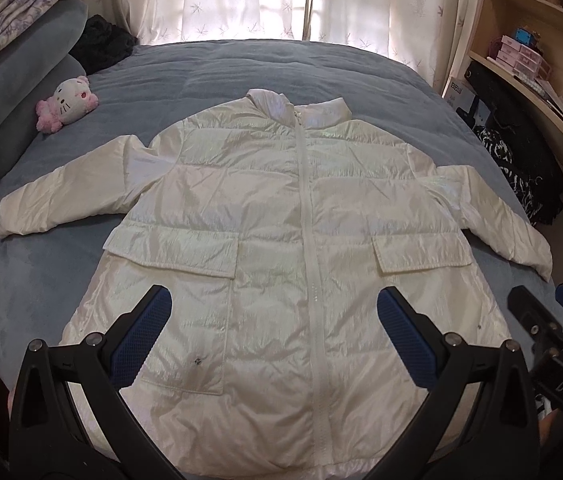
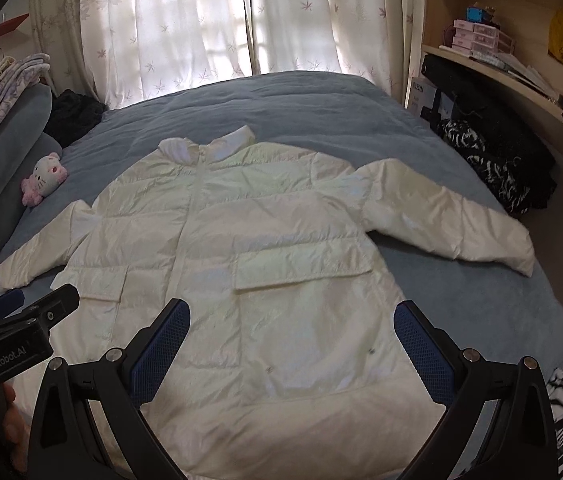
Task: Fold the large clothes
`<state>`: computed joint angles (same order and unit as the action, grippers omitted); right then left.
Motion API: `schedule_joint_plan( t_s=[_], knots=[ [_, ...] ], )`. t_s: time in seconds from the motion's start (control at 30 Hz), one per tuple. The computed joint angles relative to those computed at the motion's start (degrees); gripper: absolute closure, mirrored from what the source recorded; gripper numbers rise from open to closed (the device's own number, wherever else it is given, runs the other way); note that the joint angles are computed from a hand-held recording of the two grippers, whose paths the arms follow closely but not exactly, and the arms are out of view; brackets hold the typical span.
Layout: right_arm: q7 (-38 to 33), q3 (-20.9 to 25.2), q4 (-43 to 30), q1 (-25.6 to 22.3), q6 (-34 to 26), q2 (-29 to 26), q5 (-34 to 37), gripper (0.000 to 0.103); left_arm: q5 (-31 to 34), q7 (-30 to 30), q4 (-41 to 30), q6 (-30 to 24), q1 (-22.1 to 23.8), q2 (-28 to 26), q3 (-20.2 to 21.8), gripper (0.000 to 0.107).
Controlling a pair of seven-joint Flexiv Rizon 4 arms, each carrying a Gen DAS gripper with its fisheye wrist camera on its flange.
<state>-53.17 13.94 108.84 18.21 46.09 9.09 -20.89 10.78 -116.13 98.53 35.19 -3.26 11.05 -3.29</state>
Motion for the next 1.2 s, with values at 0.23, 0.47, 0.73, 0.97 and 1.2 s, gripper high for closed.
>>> schedule_joint_plan(
  t_s=[0.23,0.47,0.73,0.97,1.2],
  knots=[
    [-6.1,-2.3,-5.1,-1.3,1.1,-0.7,1.8,0.0,1.9,-0.1,-6.0,0.2,0.0,-4.1,-0.9,0.005],
    [-9.0,-3.8,-10.1,-3.2,2.5,-2.0,1.8,0.0,7.1,0.8,-13.0,1.6,-1.5,-8.3,-1.6,0.005],
    [-11.1,-7.3,-20.4,-7.5,1.7,-5.5,-3.6,0.0,8.2,2.7,-29.7,-0.6,-5.1,-18.9,-0.9,0.005],
    [-18.2,-12.3,-34.0,-12.1,-2.7,-12.2,4.4,0.0,3.8,5.1,-51.1,-4.9,-9.4,-33.2,-0.6,0.004],
    [-22.7,-14.7,-41.8,-18.8,-8.6,-20.4,15.5,0.0,-3.4,1.6,-64.0,-7.5,-12.5,-46.6,1.5,0.005]
  ],
)
